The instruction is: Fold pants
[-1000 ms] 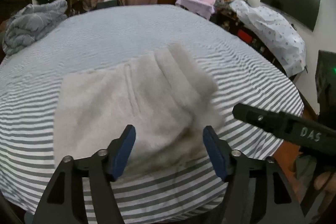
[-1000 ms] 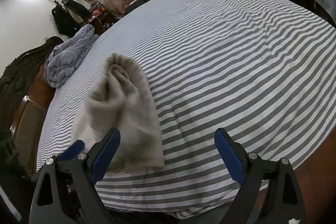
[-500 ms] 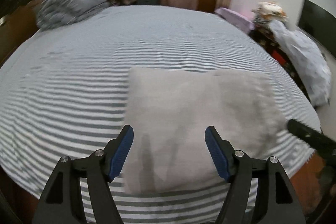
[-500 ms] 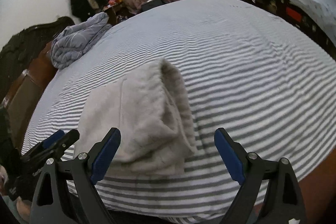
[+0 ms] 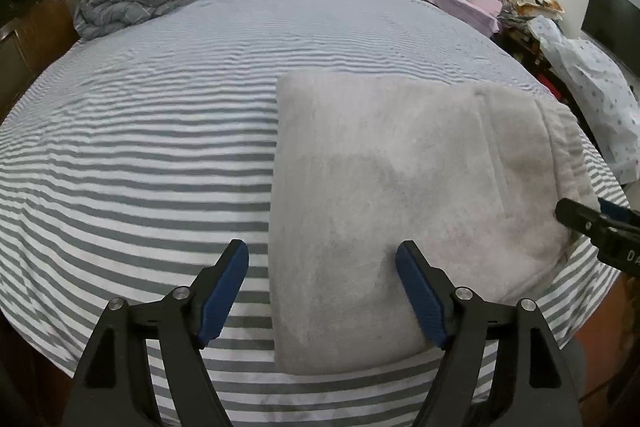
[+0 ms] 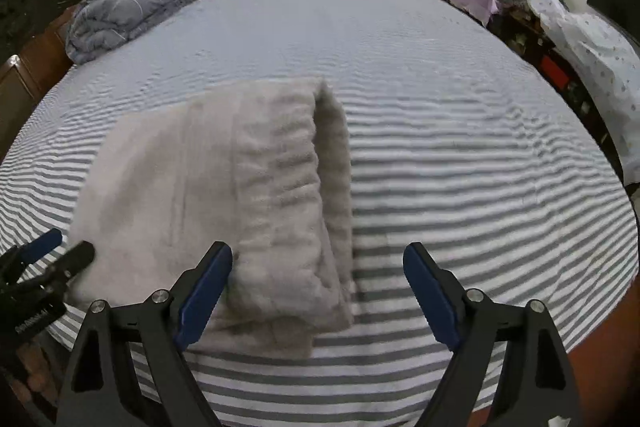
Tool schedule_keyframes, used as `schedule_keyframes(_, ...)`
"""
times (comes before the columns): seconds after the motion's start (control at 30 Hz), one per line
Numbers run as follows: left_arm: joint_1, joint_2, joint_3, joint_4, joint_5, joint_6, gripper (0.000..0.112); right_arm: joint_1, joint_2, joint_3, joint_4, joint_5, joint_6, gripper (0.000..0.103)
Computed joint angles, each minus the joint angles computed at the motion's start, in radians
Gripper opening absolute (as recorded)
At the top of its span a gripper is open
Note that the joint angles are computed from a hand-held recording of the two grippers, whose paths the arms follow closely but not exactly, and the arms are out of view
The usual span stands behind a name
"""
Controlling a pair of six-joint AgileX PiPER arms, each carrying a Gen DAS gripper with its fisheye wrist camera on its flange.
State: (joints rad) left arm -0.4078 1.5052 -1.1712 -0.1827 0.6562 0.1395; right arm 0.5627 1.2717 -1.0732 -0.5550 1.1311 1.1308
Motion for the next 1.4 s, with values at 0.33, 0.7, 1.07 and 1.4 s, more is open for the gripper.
schedule_keyframes(0.33,0.000,0.001,0.072,-0.032,-0.078,0.028,0.088,-0.127,-0.030,0.105,0.093,-0.130,-0.074,0.092)
schedule_keyframes(0.7,0.082,0.031,-0.032,-0.156,0.057,0.135,0.091,-0.263,-0.089,0.135,0.287,-0.244,-0.208,0.097)
schedule_keyframes(1.07,0.352,0.094,-0.124,-0.481,0.299,0.283,0.091,-0.441,-0.243,0.208,0.694,-0.268,-0.475,0.098)
schedule_keyframes(1.4,0.413,0.172,-0.161,-0.591,0.430,0.320,0.091,-0.583,-0.256,0.371,1.133,-0.392,-0.900,0.100)
